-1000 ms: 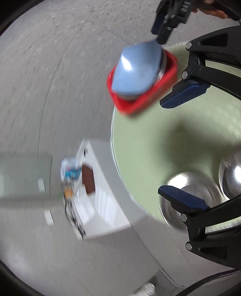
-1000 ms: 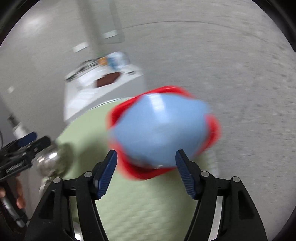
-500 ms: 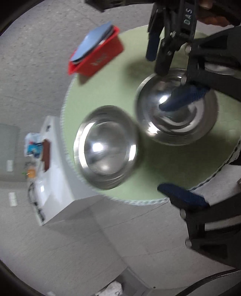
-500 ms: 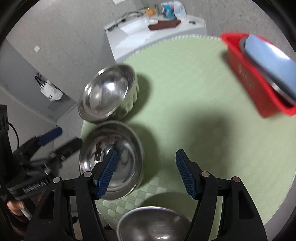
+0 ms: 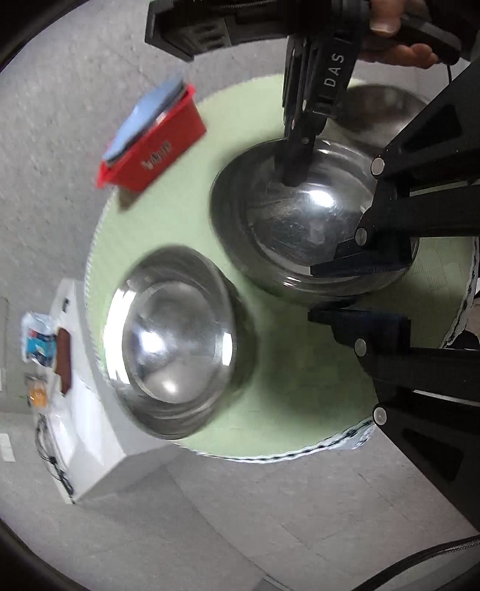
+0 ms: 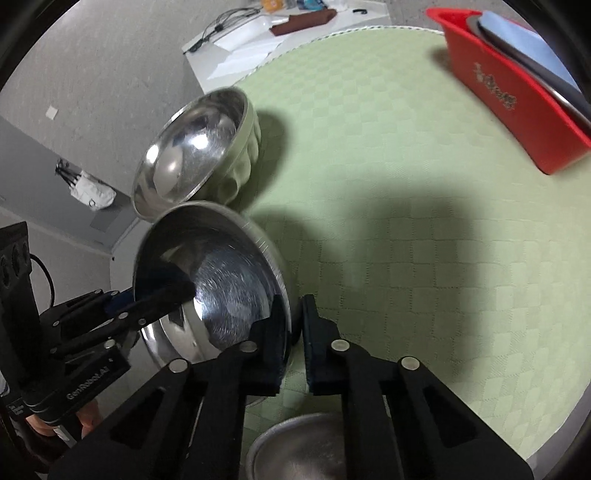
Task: Organize plates and bowls
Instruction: 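Grasp the rim of a medium steel bowl with both grippers, then lower the medium bowl into another steel bowl and open both grippers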
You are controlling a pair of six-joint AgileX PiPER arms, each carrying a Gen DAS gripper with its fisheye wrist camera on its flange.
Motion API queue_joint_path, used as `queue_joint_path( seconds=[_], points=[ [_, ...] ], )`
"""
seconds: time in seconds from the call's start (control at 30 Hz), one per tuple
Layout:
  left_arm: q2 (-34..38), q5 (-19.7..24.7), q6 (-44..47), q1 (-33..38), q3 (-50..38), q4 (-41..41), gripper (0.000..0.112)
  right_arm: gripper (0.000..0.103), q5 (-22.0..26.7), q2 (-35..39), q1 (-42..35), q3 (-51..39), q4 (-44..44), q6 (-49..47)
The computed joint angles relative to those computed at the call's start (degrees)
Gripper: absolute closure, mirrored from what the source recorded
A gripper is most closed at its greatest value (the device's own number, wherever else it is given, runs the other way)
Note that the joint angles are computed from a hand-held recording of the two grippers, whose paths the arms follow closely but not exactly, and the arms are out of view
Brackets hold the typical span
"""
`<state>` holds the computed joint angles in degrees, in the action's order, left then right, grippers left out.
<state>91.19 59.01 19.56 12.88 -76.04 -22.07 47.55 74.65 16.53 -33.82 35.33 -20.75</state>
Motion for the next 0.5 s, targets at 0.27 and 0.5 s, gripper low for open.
queue_joint_path(
  seconds=[0.27, 0.5],
  points=[
    [0.1, 6.4, 3.7, 5.5, -10.5, -5.3, 0.1, 0.095, 3.0, -4.0, 2.0, -9.4, -5.6, 7.5],
    [8.1, 8.8, 1.7, 8.6, -23.3, -2.2, 0.1, 0.095, -1.2, 8.9, 7.3, -20.9, -5.4, 10.5]
  ],
)
